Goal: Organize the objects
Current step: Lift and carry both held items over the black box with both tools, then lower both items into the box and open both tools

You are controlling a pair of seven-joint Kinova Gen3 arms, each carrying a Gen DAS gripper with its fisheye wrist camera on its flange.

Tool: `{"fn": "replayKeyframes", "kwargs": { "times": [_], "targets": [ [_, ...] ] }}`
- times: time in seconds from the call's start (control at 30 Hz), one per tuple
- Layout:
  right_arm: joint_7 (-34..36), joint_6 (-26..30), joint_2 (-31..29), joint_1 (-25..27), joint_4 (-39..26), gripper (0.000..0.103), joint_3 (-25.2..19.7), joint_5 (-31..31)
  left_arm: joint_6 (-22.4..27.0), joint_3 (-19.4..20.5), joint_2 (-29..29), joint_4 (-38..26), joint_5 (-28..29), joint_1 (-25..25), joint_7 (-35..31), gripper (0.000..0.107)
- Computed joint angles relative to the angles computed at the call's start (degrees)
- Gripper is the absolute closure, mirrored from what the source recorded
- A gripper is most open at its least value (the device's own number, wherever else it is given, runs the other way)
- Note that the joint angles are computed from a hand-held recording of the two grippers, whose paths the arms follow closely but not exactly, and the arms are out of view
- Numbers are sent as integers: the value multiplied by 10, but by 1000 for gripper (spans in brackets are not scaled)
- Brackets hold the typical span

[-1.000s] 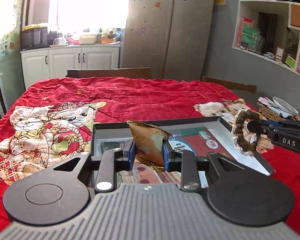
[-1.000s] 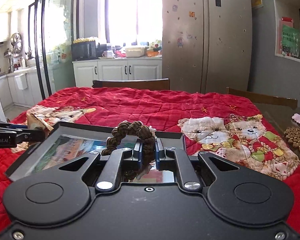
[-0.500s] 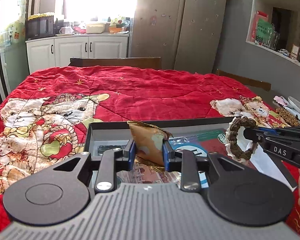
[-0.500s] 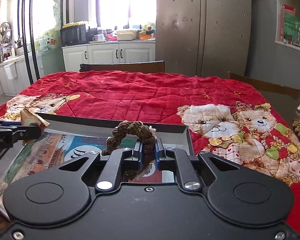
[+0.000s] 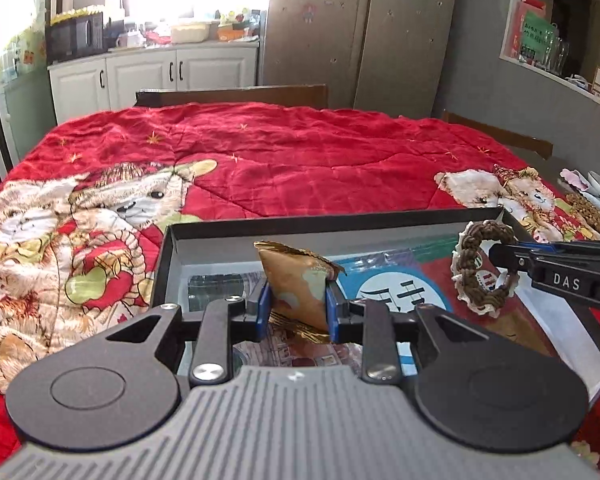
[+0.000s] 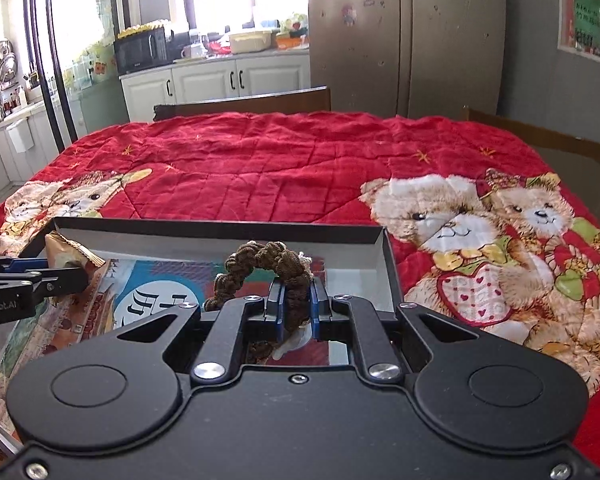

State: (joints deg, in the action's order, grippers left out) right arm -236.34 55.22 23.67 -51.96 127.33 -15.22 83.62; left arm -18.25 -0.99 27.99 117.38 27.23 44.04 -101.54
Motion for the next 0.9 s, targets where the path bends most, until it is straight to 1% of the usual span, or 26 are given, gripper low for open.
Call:
{"fn": "replayKeyframes", "kwargs": {
  "times": [0.07, 0.3, 0.57, 0.63, 0.7, 0.77, 0.83, 0.9],
  "targets": [
    [13, -12, -1, 8, -3, 91, 1, -3, 8, 6, 0, -3, -7, -8, 4, 76],
    [53, -23, 1, 10, -20, 91, 11, -28, 27, -32, 4, -14, 15, 28, -17, 75],
    [82, -49, -4, 16, -26, 88, 21, -48, 44, -35, 4, -19, 8, 26, -9, 70],
    [85, -48, -4, 14, -28, 84, 23, -53, 47, -38, 4, -20, 6, 27, -7, 59],
    [86, -48, -6, 13, -29, 82, 24, -56, 45, -42, 4, -20, 6, 32, -4, 54],
    [87, -45, -7, 11, -30, 76, 26, -62, 40, -45, 4, -18, 8, 35, -4, 53],
    [87, -36, -8, 6, -30, 67, 26, -67, 34, -51, 4, -15, 13, 43, -7, 48],
    [86, -28, -10, 1, -27, 67, 26, -70, 24, -53, 4, -11, 19, 48, -13, 45]
  ]
}}
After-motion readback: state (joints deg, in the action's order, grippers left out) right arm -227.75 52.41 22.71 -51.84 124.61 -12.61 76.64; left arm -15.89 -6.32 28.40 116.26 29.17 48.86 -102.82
